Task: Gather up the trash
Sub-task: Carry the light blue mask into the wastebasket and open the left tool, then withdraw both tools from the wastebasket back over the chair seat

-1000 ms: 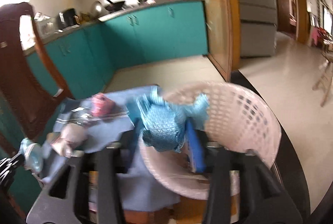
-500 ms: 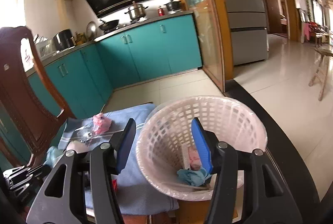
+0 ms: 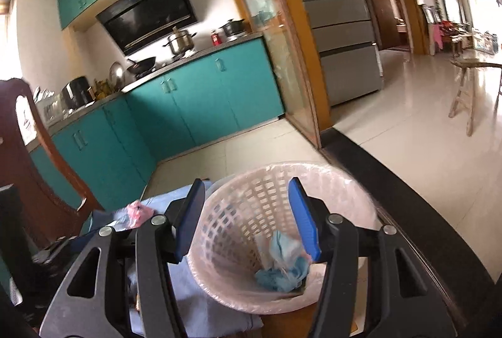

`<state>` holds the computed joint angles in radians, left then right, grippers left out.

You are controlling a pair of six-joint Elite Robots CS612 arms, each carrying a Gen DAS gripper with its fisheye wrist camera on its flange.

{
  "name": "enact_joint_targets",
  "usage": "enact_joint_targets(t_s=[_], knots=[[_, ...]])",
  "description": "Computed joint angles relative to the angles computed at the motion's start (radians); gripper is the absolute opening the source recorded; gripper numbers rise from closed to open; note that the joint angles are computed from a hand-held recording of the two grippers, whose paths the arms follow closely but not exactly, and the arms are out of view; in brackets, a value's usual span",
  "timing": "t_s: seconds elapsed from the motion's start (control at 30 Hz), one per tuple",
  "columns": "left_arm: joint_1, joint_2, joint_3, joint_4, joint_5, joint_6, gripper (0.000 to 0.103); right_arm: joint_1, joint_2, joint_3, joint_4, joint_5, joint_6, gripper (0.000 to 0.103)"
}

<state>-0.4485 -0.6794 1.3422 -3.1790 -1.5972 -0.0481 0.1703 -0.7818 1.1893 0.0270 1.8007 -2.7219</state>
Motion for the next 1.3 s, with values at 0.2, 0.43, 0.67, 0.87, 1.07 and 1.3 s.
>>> enact_joint_targets(t_s=[0.2, 0.43, 0.67, 0.87, 1.07, 1.3], knots=[[0.059, -0.095, 0.210, -0.169, 0.119, -0.048, 0.095, 0.034, 0.027, -0.047, 0.043, -0.050, -0.087, 0.055], [0.115, -0.119, 0.305, -0.214, 0.199, -0.147, 0.098, 0.110, 0.075, -0.109, 0.111, -0.082, -0.253, 0.084], [0.122, -0.122, 0.317, -0.203, 0.179, -0.158, 0.098, 0.141, 0.104, -0.136, 0.172, -0.112, -0.287, 0.089], [0.112, -0.121, 0.317, -0.198, 0.160, -0.138, 0.098, 0.142, 0.107, -0.137, 0.171, -0.096, -0.279, 0.090], [0.110, -0.123, 0.316, -0.187, 0.153, -0.136, 0.098, 0.139, 0.115, -0.148, 0.186, -0.094, -0.272, 0.090], [0.109, -0.120, 0.311, -0.176, 0.151, -0.133, 0.098, 0.141, 0.114, -0.146, 0.184, -0.091, -0.272, 0.090]])
